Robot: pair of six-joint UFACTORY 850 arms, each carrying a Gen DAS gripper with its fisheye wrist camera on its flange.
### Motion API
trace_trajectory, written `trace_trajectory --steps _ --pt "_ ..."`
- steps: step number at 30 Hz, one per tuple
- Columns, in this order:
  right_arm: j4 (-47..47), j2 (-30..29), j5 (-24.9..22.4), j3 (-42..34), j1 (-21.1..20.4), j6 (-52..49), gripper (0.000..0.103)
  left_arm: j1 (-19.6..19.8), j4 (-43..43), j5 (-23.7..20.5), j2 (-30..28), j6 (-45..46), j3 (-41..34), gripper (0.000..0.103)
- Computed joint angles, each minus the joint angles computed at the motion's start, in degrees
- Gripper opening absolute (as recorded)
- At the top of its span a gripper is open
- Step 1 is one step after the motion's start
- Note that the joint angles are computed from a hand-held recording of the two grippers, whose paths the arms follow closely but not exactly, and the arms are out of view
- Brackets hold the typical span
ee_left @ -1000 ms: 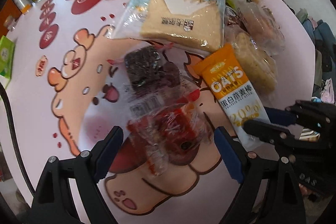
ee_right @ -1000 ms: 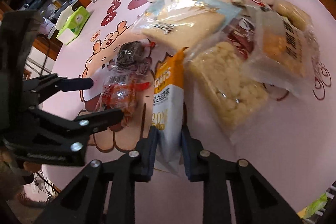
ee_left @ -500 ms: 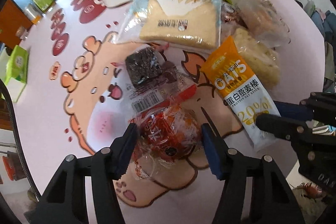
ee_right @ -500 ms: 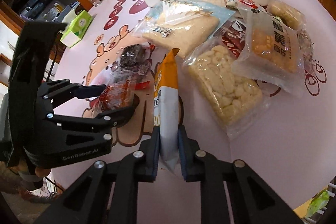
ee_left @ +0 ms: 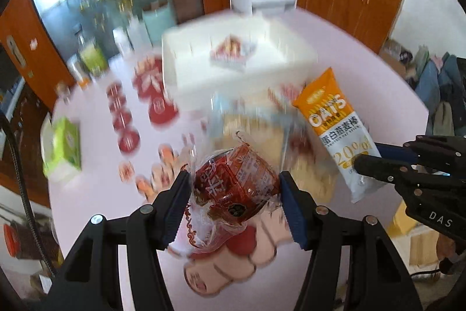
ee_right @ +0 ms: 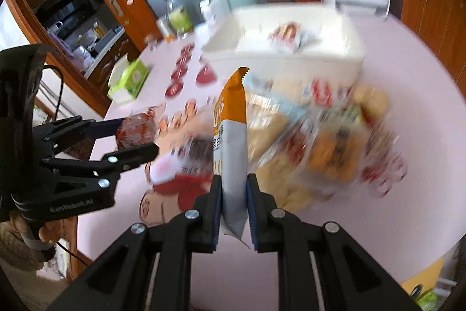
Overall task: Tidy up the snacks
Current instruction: 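Lower the OATS bar into the tray with the right tool while the left tool drops the red packet in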
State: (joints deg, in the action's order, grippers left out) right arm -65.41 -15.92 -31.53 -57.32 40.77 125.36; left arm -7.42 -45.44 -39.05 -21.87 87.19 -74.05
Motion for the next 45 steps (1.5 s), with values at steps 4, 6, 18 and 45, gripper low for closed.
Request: trace_trajectory --steps 4,6,18,45 --pt "0.5 3.3 -4.7 -0.5 -2.2 -6.3 0.016 -2.4 -4.5 1.5 0.0 -1.0 -4.1 0.06" --pt "-0.5 5.1 -6.4 -0.8 -4.0 -9.3 0.016 -3.9 -5.3 3.2 -0.7 -2.9 -6.4 0.06" --pt "-7.3 7.7 -3.9 -3.0 -16.3 -16.9 0.017 -11.5 4.4 10.7 -10.3 -26.4 -22.2 0.06" --pt "3.7 -0.6 8.1 -7.9 -26.7 -31.7 0.048 -15.0 19.6 12.4 -20.2 -49.8 -32.6 0.099"
